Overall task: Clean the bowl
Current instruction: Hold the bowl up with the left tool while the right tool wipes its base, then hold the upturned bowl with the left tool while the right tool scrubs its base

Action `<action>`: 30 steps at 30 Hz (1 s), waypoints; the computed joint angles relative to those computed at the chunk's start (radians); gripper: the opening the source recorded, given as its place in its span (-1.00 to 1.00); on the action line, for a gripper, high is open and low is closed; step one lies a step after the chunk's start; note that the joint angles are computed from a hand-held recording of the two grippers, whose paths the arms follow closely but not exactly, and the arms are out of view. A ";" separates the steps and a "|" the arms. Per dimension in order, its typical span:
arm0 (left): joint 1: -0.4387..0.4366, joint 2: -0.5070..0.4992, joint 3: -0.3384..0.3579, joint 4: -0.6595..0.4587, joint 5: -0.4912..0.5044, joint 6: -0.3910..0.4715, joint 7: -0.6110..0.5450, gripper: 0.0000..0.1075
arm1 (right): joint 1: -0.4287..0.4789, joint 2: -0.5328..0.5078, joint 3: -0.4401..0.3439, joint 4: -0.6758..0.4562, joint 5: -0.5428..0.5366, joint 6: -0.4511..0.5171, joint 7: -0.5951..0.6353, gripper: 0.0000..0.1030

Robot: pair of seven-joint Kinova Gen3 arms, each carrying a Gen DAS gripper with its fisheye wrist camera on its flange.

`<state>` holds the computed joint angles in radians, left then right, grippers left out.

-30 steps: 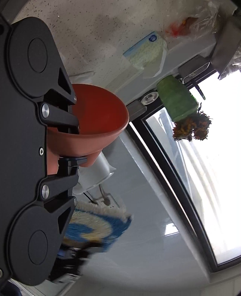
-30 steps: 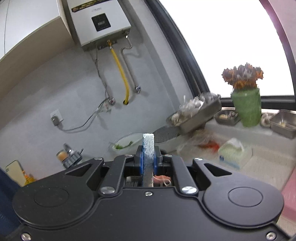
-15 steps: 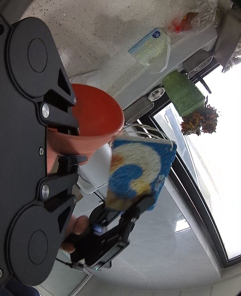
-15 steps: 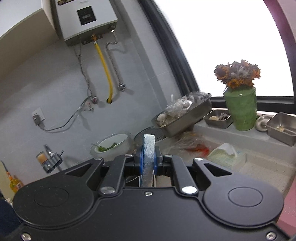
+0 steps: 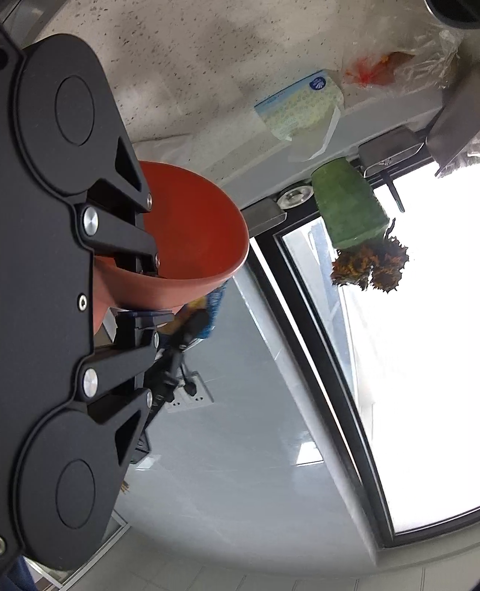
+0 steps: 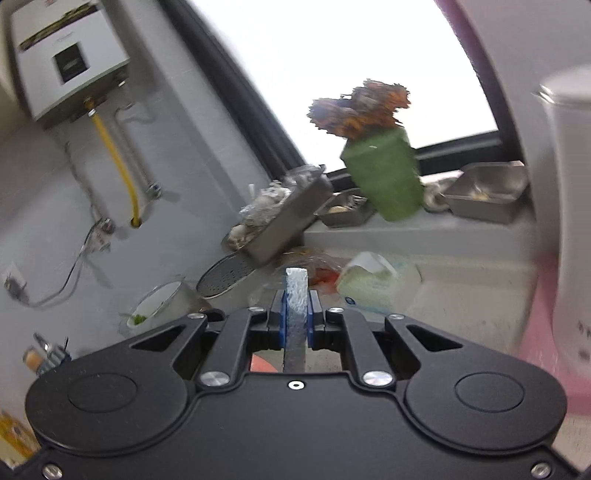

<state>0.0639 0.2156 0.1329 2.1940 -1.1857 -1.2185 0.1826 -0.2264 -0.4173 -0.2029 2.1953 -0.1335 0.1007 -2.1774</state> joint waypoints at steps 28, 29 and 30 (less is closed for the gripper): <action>-0.021 0.024 0.016 0.044 0.126 0.048 0.072 -0.82 | -0.034 -0.129 -0.126 0.136 -0.096 0.028 -0.247 -0.77; -0.021 0.023 0.017 0.045 0.129 0.050 0.071 -0.82 | -0.031 -0.134 -0.137 0.137 -0.098 0.030 -0.255 -0.77; -0.020 0.023 0.017 0.045 0.133 0.052 0.070 -0.82 | -0.031 -0.136 -0.147 0.135 -0.095 0.038 -0.260 -0.77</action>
